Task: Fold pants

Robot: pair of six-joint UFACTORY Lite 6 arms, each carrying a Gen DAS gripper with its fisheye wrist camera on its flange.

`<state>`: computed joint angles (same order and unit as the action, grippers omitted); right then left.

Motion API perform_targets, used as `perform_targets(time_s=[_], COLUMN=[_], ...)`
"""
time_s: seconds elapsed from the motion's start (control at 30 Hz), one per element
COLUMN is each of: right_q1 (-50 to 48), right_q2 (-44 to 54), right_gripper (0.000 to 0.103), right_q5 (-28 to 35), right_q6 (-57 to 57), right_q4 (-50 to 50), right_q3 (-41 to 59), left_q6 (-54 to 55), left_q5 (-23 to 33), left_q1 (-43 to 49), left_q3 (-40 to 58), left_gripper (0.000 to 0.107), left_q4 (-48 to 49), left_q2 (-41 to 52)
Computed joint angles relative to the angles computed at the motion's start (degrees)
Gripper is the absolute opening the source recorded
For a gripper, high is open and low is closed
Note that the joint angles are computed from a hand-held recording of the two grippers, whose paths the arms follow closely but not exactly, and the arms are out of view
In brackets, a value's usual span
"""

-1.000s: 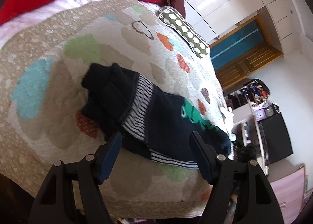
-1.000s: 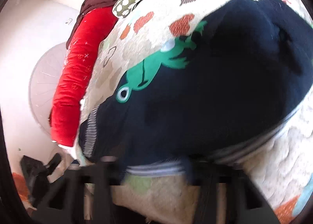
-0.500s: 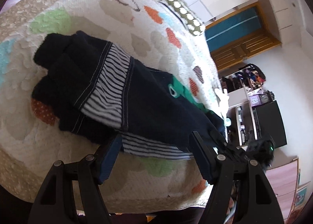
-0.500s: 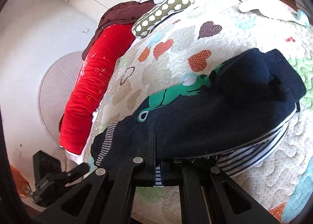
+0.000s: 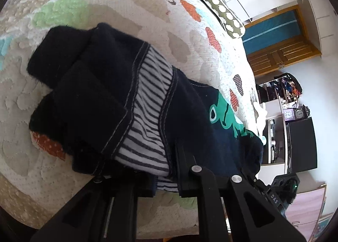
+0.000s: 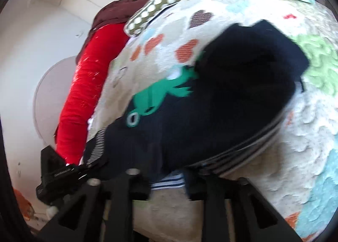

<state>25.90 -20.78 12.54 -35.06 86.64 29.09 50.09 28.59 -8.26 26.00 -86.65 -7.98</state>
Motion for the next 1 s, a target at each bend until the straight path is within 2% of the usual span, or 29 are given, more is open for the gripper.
perform_targets(time_s=[0.07,0.13,0.17,0.2,0.23,0.3,0.43,0.5,0.6,0.67,0.77,0.83,0.87,0.9,0.93,1.0], right_q1=[-1.73,-3.38,-4.56,-6.1,-7.49,-9.49,-7.47,-6.4,-6.42,-6.47,-7.52,-9.32,-10.59,-11.66,-12.74,-14.97], right_q2=[-1.32,-2.8,-3.09,-3.01,-2.88,-3.9,-3.48,0.1,12.01,21.22,38.02,47.9,52.13,54.99,58.28,61.6], right_gripper=[0.035,0.032,0.027,0.008,0.004,0.004,0.004,0.004,0.004,0.004,0.004,0.005,0.008,0.015,0.021,0.023], right_q5=[-0.11,-0.43,-0.49,0.55,1.85,3.44,4.67,5.98,9.5,11.08,15.13,19.01,20.19,21.18,22.47,23.28], right_q6=[1.74,8.95,12.76,14.18,13.21,12.96,26.68,34.29,41.23,45.04,51.4,51.56,50.68,50.23,50.71,48.0], right_q4=[-2.24,-10.26,-14.96,-17.3,-17.25,-18.13,-34.54,-44.66,-56.63,-64.08,-75.1,-76.07,-74.9,-73.91,-73.47,-68.7], right_q3=[-1.08,-1.39,-1.26,-0.96,-0.74,-0.27,6.89,13.77,28.5,38.44,55.84,66.39,70.88,74.01,77.79,81.4], left_q6=[1.3,1.6,1.37,1.0,0.12,-2.92,-9.08,-14.28,-20.54,-29.06,-40.51,-45.23,-46.81,-47.03,-47.22,-45.25], left_q5=[1.34,1.9,1.64,1.35,0.96,0.48,0.39,-1.35,-2.63,-4.89,-3.71,-1.05,1.4,3.46,5.27,7.51], left_q1=[1.54,2.69,2.88,2.7,2.46,2.22,2.37,1.16,0.13,-1.04,-0.77,0.24,0.82,1.53,2.1,3.29], left_q3=[-0.04,-0.5,-0.77,-0.89,-0.94,-0.62,5.46,12.94,26.95,38.15,53.45,63.46,68.87,72.49,75.2,76.4], left_gripper=[0.017,0.017,0.015,0.011,0.006,0.006,0.006,0.006,0.006,0.006,0.007,0.007,0.008,0.008,0.009,0.012], left_q4=[-0.96,-0.89,-0.48,-0.2,0.76,3.56,10.43,16.44,24.33,34.34,46.39,50.31,51.13,50.51,49.76,46.87], left_q2=[0.81,-0.11,-1.07,-1.99,-3.24,-5.77,-5.29,0.48,12.99,22.52,35.41,44.26,48.64,51.83,54.2,55.46])
